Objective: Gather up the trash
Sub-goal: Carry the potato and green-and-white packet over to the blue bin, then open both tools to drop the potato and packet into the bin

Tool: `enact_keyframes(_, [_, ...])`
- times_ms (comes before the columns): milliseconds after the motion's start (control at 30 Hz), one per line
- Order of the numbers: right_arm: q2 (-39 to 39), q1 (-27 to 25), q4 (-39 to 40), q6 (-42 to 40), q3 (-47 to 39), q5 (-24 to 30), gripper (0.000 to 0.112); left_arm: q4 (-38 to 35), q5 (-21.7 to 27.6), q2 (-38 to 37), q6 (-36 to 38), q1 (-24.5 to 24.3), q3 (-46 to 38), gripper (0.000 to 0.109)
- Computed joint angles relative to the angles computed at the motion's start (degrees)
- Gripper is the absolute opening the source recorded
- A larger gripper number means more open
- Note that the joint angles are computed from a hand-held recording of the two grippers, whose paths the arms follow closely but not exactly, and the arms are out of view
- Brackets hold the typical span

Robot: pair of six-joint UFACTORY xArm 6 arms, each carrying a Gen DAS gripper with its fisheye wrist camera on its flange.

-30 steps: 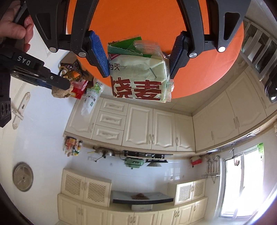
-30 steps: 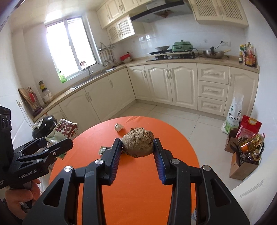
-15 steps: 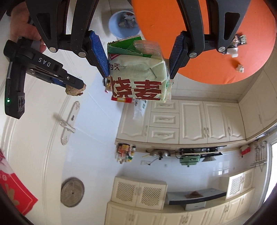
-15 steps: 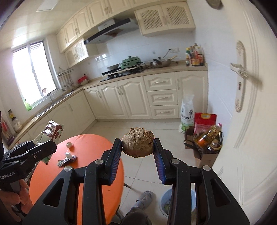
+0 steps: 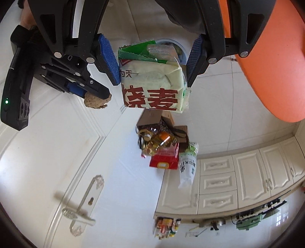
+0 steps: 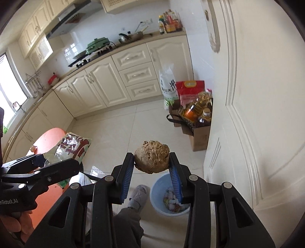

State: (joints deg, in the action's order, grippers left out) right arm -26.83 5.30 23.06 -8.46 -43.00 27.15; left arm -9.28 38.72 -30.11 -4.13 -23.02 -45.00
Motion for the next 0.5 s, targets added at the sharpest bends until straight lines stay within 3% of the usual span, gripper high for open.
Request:
enact_keyframes(167, [6.3, -2.1, 2.1, -1.7, 0.1, 0.1, 0.038, -2.2, 3.1, 12.0, 0.3, -0.7, -6.7, 0.062])
enact_keyframes(233, [9.2, -2.9, 3.9, -3.2, -0.2, -0.2, 0.038, -3.9, 3.3, 21.4, 0.9, -0.3, -15.4, 0.062])
enact_keyframes(367, [15.0, -3.7, 7.3, -5.5, -2.4, -0.1, 0.038, -4.1, 9.5, 34.2, 0.4, 1.2, -29.0, 0.062])
enact_keyframes(500, [20.2, -4.2, 9.2, -8.1, -5.0, 0.2, 0.041, -4.3, 15.1, 40.0, 0.2, 2.6, -36.0, 0.063])
